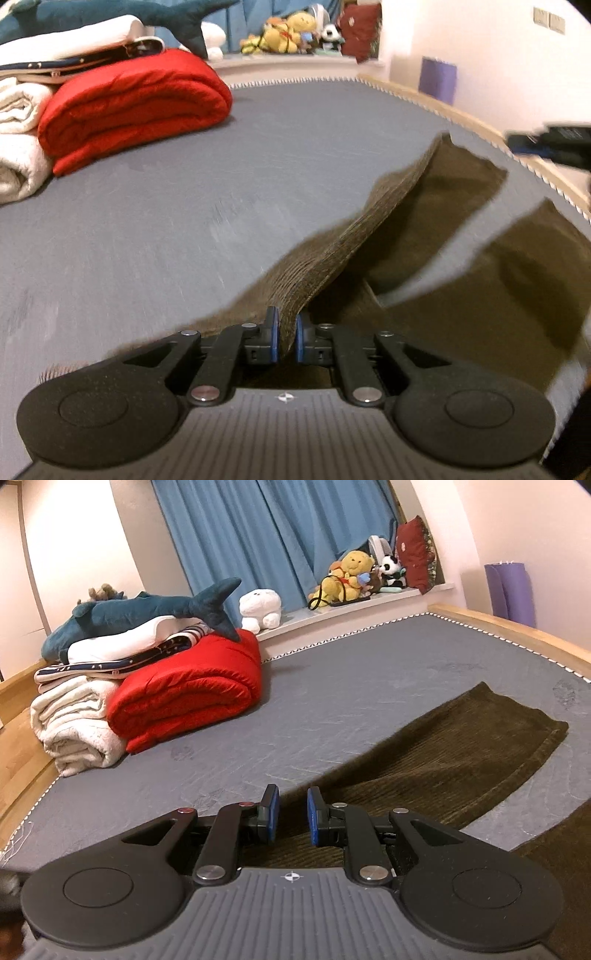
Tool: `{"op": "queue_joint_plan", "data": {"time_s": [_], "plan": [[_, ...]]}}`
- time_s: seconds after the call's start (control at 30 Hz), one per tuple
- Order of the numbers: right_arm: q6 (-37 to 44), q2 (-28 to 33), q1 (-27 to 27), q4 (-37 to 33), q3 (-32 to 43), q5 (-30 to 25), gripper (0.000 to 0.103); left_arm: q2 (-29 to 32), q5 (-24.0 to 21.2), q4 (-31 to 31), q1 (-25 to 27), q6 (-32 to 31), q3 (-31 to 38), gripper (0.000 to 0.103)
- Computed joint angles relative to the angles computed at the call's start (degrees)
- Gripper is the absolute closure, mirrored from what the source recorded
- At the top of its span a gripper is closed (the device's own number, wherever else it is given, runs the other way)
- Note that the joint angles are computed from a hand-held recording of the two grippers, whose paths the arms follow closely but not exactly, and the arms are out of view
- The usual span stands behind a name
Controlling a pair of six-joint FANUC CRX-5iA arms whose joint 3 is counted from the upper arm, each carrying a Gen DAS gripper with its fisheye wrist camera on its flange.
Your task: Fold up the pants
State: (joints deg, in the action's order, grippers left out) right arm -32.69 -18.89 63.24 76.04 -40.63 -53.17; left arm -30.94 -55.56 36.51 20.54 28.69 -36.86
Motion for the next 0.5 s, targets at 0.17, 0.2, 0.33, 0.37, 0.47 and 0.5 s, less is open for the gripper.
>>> {"op": "queue_joint_plan", "data": {"time_s": [0.17, 0.2, 0.33, 0.37, 0.47, 0.5], "plan": [[-0.8, -0.8, 0.0, -1.4, -1.2, 0.9, 0.085, -5.0, -4.6, -9.1, -1.0, -1.1, -2.2, 0.093], [-0.6, -0.8, 0.0, -1.7, -1.4, 0.8, 0.085, -4.7, -4.6, -10.9, -1.9, -1.5, -2.0, 0.093], [-0.8, -1.0, 0.2, -4.3, -1.8, -1.1, 0.085, -2.3, -7.4, -9.8, -0.3, -0.1, -1.5, 0.089], [-1.5, -1.4, 0.0, -5.1, -2.1, -1.0, 0.085, -1.7, -7.6, -8.7, 0.4, 0.0, -1.3, 0.088], [-4.1, -2.6, -0.8, -6.9, -3.0, -0.7, 0.085, -0.9, -9.2, -3.9, 2.6, -0.2, -1.6, 0.074], [-4.8, -3.1, -1.2, -7.3, -3.4, -0.5, 0.085, -1.1, -9.8, -2.5, 3.1, -0.9, -2.0, 0.072]]}}
